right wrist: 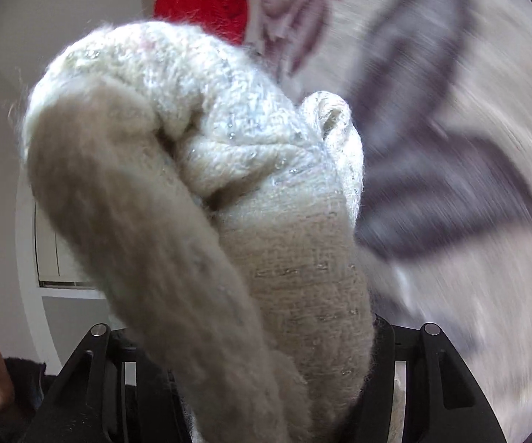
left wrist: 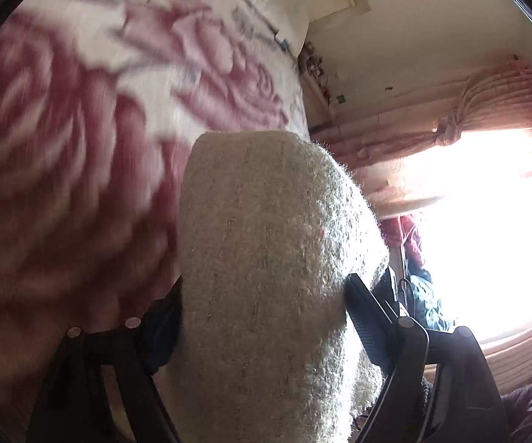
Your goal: Fold large clothes
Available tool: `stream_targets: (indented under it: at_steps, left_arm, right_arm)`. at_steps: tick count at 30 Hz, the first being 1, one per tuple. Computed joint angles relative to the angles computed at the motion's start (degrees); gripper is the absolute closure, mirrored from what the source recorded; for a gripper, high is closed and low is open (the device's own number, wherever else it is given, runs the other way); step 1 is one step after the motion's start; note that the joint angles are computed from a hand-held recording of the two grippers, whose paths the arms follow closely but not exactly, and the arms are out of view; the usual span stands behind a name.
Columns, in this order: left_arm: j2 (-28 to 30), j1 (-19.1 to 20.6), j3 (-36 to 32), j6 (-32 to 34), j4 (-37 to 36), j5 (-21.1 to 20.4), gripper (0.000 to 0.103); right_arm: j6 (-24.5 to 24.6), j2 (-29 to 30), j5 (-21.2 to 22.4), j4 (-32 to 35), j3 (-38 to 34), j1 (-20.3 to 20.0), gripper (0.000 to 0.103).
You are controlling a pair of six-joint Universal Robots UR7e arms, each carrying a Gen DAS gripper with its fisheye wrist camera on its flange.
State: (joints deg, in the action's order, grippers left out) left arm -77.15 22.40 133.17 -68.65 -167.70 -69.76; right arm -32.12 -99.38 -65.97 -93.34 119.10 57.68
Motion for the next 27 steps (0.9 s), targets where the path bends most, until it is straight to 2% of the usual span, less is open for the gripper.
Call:
stream_targets:
  at_steps: [2,5,6,8,12,14,15,16,18,20,22,24,27]
  left_arm:
    - [0.0,3.7,-2.4,4.7,0.8,-0.6,0.023]
    - [1.4,11.4,-7.2,13.3,1.0,-2.9,0.023]
    - [2.5,15.0,-9.4,16.8,0.7,-4.6,0.023]
    - [3.6,18.9,-11.1,20.2,0.5,-5.9,0.023]
    - [7.3,28.8,-16.3,27.0,0.7,-9.5,0.023]
    - [8.6,31.6,-17.9,27.9,2.9,-9.8,0.023]
    - [9.7,33.3,-19.3,27.7,6.3,-9.1,0.023]
    - [10.2,33.7,-19.5,27.7,7.4,-9.1,0.021]
    - [11.1,35.3,-19.6,29.1,6.1,-13.2,0.020]
    - [10.7,34.5,-20.6,29.4,8.9,-12.6,0.020]
    - [10.3,33.0,-22.1,29.4,13.4,-10.8,0.020]
    - [9.1,30.5,-22.8,28.2,18.0,-5.4,0.020]
    - [7.6,23.3,-23.6,22.7,29.0,10.1,0.020]
  right_arm:
    - [3.8,4.7,1.4,-4.8,-2.1,4.9,0.046]
    - [8.2,13.5,2.6,-11.2,-7.6,11.2,0.046]
    - [9.2,16.9,2.5,-12.7,-10.2,13.0,0.046]
    - [11.5,22.8,2.3,-16.9,-13.8,16.0,0.046]
    - [15.8,36.9,-0.3,-23.3,-23.5,21.6,0.046]
    - [17.8,43.5,-2.2,-23.9,-29.6,23.1,0.046]
    - [19.0,45.7,-3.8,-24.5,-31.6,23.4,0.046]
    - [20.5,47.3,-5.2,-24.7,-33.0,23.6,0.046]
    - [23.7,49.6,-6.0,-25.0,-34.9,23.0,0.043]
    - [23.1,49.5,-6.0,-25.3,-35.1,22.4,0.035]
    - [23.0,47.5,-10.0,-24.8,-34.7,22.8,0.026]
    - [22.5,44.9,-17.7,-25.8,-33.8,24.5,0.018]
    - [22.4,40.5,-30.5,-31.6,-30.0,27.8,0.014]
